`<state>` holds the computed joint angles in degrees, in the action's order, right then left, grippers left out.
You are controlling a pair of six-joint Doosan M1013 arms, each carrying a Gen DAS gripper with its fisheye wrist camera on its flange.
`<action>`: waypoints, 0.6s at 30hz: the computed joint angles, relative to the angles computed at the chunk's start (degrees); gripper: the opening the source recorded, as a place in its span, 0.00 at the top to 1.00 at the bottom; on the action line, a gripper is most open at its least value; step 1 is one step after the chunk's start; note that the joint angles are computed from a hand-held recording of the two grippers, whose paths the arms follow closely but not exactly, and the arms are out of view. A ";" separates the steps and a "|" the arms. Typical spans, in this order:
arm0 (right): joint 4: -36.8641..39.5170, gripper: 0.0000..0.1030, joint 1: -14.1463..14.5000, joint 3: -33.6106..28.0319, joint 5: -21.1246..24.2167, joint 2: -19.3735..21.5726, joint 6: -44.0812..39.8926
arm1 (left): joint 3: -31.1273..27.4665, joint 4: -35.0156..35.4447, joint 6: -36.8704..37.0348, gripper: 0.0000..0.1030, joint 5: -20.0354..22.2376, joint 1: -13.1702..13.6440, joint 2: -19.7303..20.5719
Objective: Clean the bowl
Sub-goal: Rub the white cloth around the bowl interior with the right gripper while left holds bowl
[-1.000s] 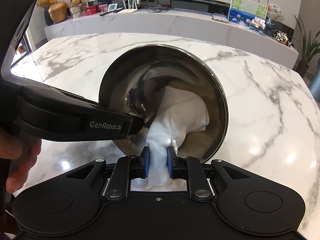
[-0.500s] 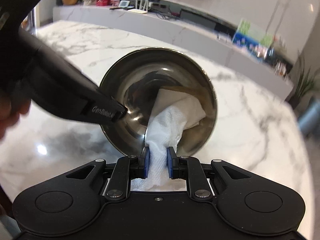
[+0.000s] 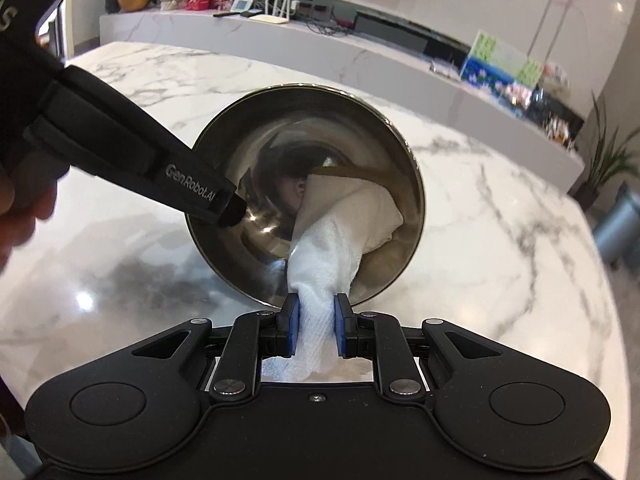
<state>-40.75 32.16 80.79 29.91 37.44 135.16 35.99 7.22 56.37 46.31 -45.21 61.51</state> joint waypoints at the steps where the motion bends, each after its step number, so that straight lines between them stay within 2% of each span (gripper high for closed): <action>1: 1.45 0.85 -0.20 0.02 -0.29 -0.09 -0.23 | 0.21 -0.95 -0.46 0.80 -0.55 0.16 0.01; 8: 12.31 0.85 -1.38 0.14 -3.22 -0.51 -4.70 | 0.89 -5.40 -1.21 0.80 -3.30 0.76 0.21; 12: 13.26 0.85 -1.36 -0.11 -3.10 -0.46 -5.57 | 0.60 -5.75 -0.68 0.80 -3.53 0.71 0.44; 16: 12.83 0.85 -0.75 0.34 -3.10 -0.73 -4.76 | -0.08 -5.12 0.35 0.88 -2.77 0.51 0.74; 18: 12.50 0.85 -0.63 0.45 -3.08 -0.77 -4.57 | -0.45 -3.87 0.42 0.88 -2.08 0.32 0.82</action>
<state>-28.25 31.53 81.24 26.84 36.67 130.59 35.54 3.34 56.79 44.24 -44.89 62.32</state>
